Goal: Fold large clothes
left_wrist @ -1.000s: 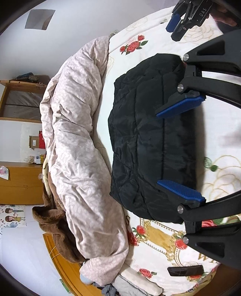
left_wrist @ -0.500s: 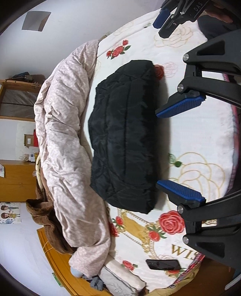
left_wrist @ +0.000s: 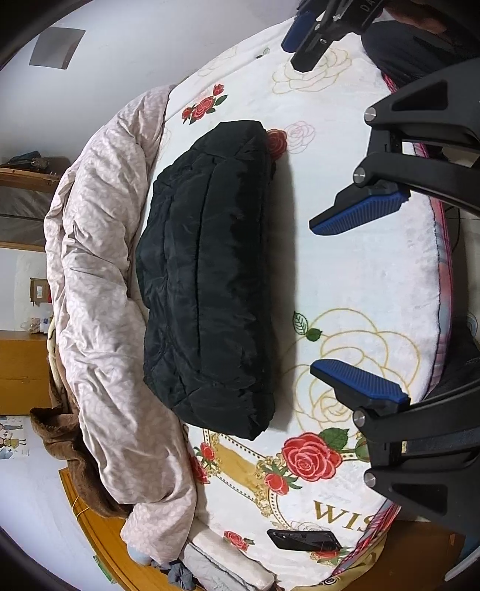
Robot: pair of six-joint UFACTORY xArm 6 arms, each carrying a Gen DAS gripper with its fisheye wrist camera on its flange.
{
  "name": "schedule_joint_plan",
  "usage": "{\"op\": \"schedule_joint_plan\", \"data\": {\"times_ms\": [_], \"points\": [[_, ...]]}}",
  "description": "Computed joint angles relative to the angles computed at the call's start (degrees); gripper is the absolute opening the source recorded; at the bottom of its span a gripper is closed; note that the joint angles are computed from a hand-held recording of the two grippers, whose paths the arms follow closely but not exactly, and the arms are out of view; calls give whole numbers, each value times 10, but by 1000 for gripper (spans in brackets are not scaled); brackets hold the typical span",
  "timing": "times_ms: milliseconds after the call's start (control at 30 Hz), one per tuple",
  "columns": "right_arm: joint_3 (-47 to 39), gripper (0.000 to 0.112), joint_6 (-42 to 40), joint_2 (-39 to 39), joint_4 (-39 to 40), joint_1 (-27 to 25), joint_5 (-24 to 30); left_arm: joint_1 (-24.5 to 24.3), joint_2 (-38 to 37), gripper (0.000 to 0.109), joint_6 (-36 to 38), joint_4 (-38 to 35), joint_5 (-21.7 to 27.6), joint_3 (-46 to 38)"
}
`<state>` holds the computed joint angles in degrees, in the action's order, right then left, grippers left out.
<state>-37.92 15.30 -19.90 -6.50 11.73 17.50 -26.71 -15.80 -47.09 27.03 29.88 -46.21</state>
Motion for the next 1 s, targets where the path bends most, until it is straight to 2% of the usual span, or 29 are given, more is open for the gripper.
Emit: {"op": "schedule_joint_plan", "data": {"times_ms": [633,1000], "points": [[-6,63,-10,12,4,3,9,7,4,71,-20,-3,-2,3],[-6,63,-12,13,4,2,8,9,-3,71,-21,-9,-22,12]]}}
